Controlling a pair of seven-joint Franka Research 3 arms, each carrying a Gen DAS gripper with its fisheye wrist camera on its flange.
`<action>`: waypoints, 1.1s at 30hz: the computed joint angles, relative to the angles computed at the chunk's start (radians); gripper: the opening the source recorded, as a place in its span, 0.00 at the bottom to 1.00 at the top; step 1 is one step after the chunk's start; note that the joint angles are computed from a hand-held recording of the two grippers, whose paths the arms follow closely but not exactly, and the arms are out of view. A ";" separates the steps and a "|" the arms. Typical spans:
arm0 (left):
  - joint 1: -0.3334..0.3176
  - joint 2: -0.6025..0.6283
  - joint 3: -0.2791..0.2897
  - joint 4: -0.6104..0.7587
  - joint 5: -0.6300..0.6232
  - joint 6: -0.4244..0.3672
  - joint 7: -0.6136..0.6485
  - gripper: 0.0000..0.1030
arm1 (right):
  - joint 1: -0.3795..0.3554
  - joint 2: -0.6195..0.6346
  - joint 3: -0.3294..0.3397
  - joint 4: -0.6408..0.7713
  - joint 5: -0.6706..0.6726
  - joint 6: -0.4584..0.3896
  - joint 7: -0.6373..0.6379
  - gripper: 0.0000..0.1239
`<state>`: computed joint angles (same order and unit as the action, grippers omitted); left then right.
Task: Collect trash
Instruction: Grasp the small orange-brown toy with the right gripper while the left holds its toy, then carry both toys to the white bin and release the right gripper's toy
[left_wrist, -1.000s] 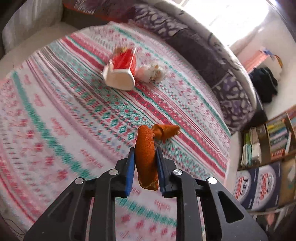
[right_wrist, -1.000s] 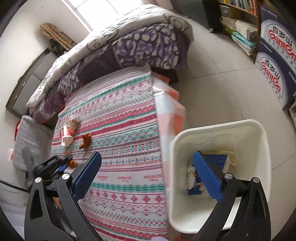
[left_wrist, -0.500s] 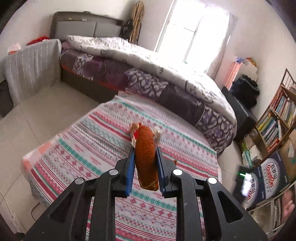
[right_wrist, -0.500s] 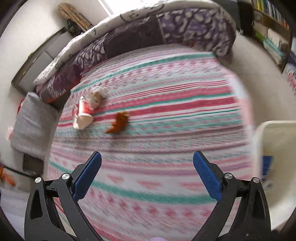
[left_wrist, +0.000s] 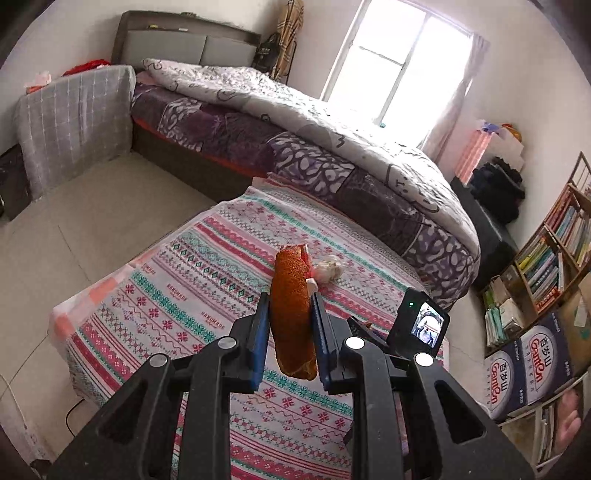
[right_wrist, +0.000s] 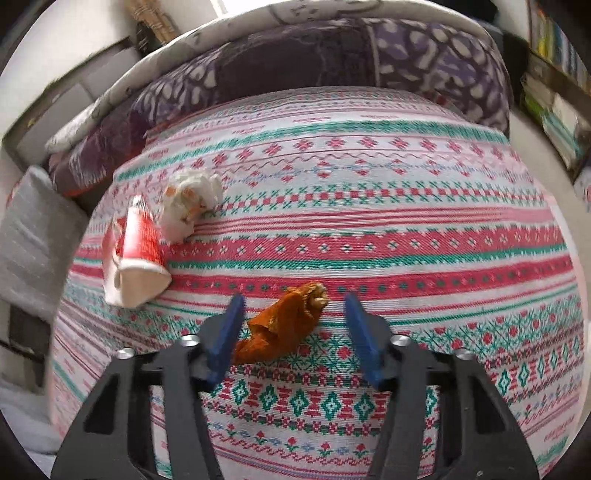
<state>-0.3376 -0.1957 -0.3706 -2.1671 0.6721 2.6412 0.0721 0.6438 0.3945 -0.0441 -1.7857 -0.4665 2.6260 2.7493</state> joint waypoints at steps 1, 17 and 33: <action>-0.001 -0.001 0.003 -0.003 -0.008 0.004 0.003 0.22 | -0.003 -0.001 0.005 -0.004 0.002 0.011 -0.014 0.26; 0.012 -0.033 -0.012 -0.020 0.006 0.007 -0.028 0.22 | -0.043 -0.263 0.055 -0.258 0.035 0.217 -0.142 0.16; -0.008 0.005 -0.015 0.020 0.025 0.001 -0.016 0.22 | -0.206 -0.501 0.225 -0.436 -0.028 0.201 -0.101 0.16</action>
